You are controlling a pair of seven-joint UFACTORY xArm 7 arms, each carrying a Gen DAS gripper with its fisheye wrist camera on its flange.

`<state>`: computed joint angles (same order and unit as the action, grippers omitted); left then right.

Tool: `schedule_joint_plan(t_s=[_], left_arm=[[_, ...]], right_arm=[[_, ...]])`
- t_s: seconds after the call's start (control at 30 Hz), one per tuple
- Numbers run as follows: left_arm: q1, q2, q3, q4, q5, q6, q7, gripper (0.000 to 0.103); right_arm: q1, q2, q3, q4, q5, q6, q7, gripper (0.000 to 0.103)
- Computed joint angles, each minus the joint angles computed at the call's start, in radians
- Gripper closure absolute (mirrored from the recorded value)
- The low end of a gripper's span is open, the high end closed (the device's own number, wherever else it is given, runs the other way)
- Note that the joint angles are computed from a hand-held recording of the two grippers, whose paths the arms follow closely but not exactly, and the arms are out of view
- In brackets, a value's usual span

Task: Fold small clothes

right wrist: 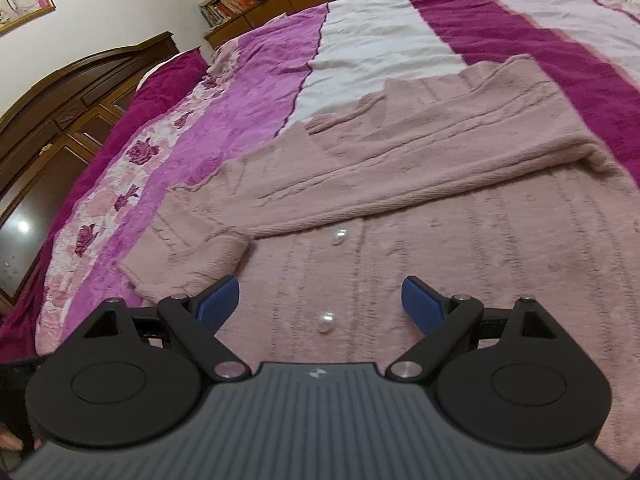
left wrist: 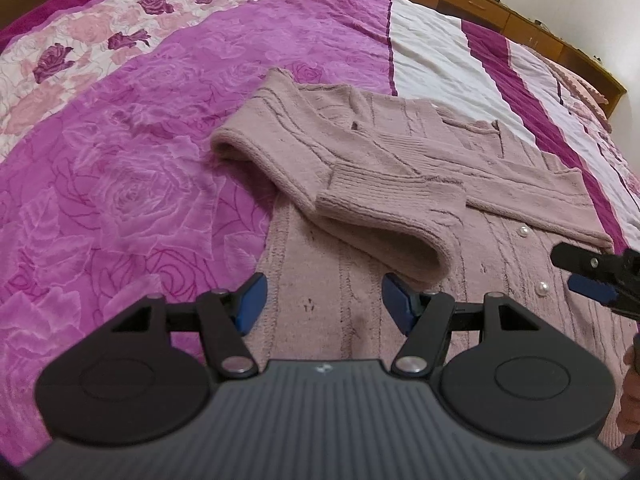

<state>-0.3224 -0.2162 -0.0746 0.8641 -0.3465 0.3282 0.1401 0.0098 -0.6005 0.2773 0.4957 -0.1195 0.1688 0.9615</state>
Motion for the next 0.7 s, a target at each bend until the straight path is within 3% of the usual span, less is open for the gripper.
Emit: schedule_joint_plan(t_s=[0.27,0.4,0.47,0.6,0.7], left_arm=[[0.023,0.006,0.005,0.0,0.018,-0.008,-0.037,0.038],[0.041,0.033,-0.004,0.013,0.056,-0.028,-0.063,0.038],[0.059,0.047,-0.018,0.019,0.102,-0.039,-0.097,0.038],[0.057,0.061,-0.012,0.022,0.111,-0.046,-0.101,0.038],[0.057,0.07,-0.012,0.02,0.11,-0.05,-0.097,0.038]], right_arm=[[0.126,0.195,-0.102,0.132,0.093,-0.033,-0.067,0.01],[0.132,0.28,-0.095,0.211,0.099,-0.001,-0.076,0.01],[0.088,0.295,-0.053,0.235,0.058,0.019,-0.018,0.01],[-0.149,0.215,0.164,0.247,-0.222,0.122,0.317,0.01],[-0.146,0.165,0.16,0.223,-0.287,0.127,0.386,0.01]])
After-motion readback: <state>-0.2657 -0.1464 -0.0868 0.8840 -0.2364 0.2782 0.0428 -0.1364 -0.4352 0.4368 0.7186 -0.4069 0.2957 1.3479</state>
